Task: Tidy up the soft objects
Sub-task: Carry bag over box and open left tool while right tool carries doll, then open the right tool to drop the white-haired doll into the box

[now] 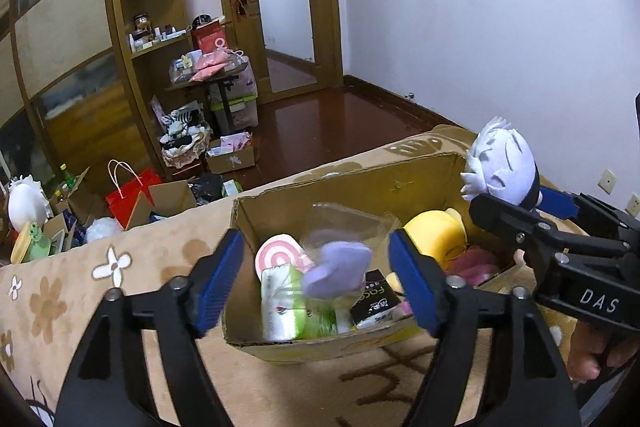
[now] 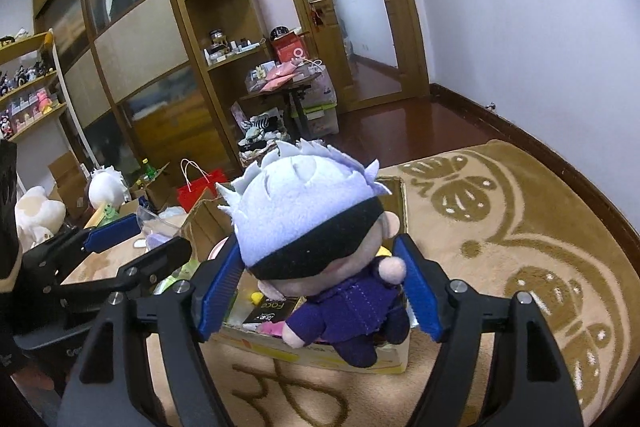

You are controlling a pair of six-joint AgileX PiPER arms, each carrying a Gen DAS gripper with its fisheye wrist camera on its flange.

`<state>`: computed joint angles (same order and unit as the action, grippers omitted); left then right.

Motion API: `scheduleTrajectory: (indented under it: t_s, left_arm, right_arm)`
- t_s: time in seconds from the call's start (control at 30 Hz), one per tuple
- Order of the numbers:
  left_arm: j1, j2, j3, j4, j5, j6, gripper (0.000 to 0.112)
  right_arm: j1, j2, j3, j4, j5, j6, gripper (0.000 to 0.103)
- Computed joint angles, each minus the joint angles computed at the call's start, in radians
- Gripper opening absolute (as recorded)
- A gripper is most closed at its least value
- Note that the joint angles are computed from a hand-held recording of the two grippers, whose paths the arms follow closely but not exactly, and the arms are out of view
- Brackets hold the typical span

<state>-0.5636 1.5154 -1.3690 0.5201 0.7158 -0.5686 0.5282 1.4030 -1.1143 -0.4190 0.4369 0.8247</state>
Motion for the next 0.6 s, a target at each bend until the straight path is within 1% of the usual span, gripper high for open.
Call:
scheduleTrajectory:
  t_s: [0.03, 0.13, 0.27, 0.4, 0.53, 0.6]
  left_arm:
    - [-0.005, -0.002, 0.003, 0.012, 0.003, -0.016, 0.081]
    - [0.002, 0.005, -0.009, -0.007, 0.011, 0.000, 0.082]
    - [-0.003, 0.000, -0.004, 0.001, 0.022, 0.000, 0.084]
    - [-0.015, -0.017, 0.017, 0.026, 0.039, -0.018, 0.085]
    - [-0.014, -0.043, 0.036, 0.031, 0.060, -0.025, 0.090]
    - [-0.016, -0.063, 0.053, 0.039, 0.065, -0.039, 0.091]
  right_arm:
    - [-0.001, -0.002, 0.001, 0.007, 0.000, -0.004, 0.080]
    - [-0.003, -0.004, 0.005, 0.015, -0.004, -0.005, 0.080]
    - [-0.004, -0.010, 0.011, 0.032, -0.008, -0.011, 0.080]
    - [-0.009, -0.013, 0.014, 0.060, -0.017, -0.037, 0.083]
    - [-0.015, -0.011, 0.011, 0.089, -0.014, -0.063, 0.086]
    - [-0.017, -0.017, 0.013, 0.096, -0.018, -0.063, 0.087]
